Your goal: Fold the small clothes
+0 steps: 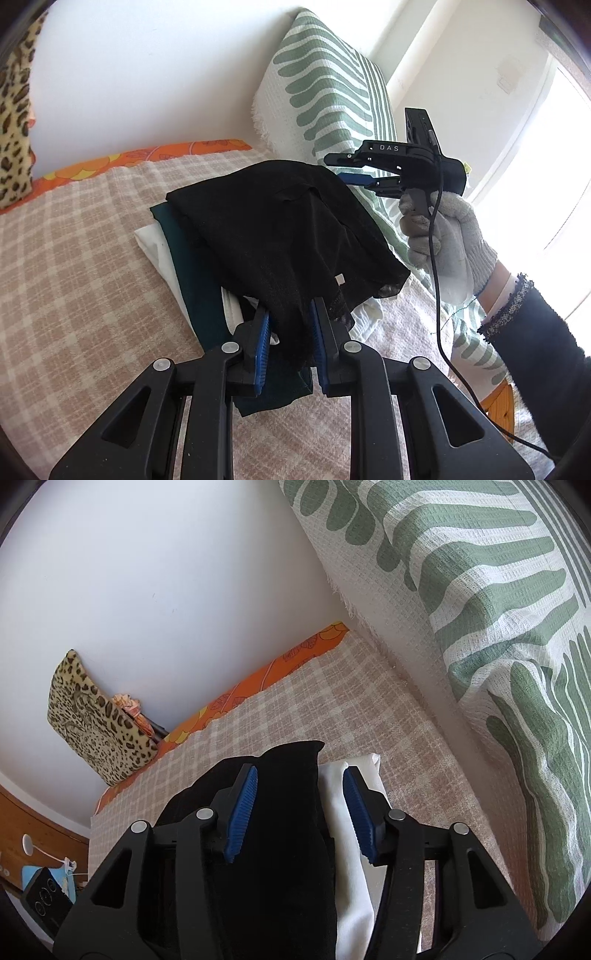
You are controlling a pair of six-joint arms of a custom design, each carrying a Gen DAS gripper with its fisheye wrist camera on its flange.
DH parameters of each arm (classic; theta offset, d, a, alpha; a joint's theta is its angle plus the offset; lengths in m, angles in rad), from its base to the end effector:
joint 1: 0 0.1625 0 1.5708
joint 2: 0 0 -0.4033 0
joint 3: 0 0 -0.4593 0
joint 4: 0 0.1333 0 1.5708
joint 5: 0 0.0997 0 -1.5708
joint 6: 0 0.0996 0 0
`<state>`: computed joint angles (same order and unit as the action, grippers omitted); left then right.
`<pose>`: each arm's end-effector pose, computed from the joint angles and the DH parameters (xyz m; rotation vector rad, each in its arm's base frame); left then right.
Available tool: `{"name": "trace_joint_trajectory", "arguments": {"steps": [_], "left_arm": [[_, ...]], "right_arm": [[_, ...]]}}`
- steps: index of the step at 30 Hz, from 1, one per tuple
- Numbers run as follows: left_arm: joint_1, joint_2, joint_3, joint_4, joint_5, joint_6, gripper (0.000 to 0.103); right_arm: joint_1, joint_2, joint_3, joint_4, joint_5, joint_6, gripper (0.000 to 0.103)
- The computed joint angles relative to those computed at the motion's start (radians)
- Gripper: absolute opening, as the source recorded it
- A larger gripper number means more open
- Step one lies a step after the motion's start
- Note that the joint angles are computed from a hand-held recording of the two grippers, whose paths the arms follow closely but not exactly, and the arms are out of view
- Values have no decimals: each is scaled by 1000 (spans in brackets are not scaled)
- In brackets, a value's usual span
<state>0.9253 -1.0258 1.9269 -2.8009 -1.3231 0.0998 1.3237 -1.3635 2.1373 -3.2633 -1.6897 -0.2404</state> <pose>-0.2468 -0.5899 0.0881 1.0136 2.7596 -0.5685 -0.0169 -0.5636 0.2554 -0.0839 -2.5582 1.1914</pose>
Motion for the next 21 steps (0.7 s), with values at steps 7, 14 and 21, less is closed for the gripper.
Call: {"name": "trace_joint_trajectory", "arguments": {"steps": [7,14,21], "left_arm": [[0,-1,-2,-4,-6,-3,19],[0,-32,20,-23,11,3,19],[3,-64,34,-10,30,14,19]], "right_arm": [[142,226,-145,-107,-566,-207,46],[171,148,-22,-242,-348,-273,46],[166,47,196,-351,-275,-314,46]]}}
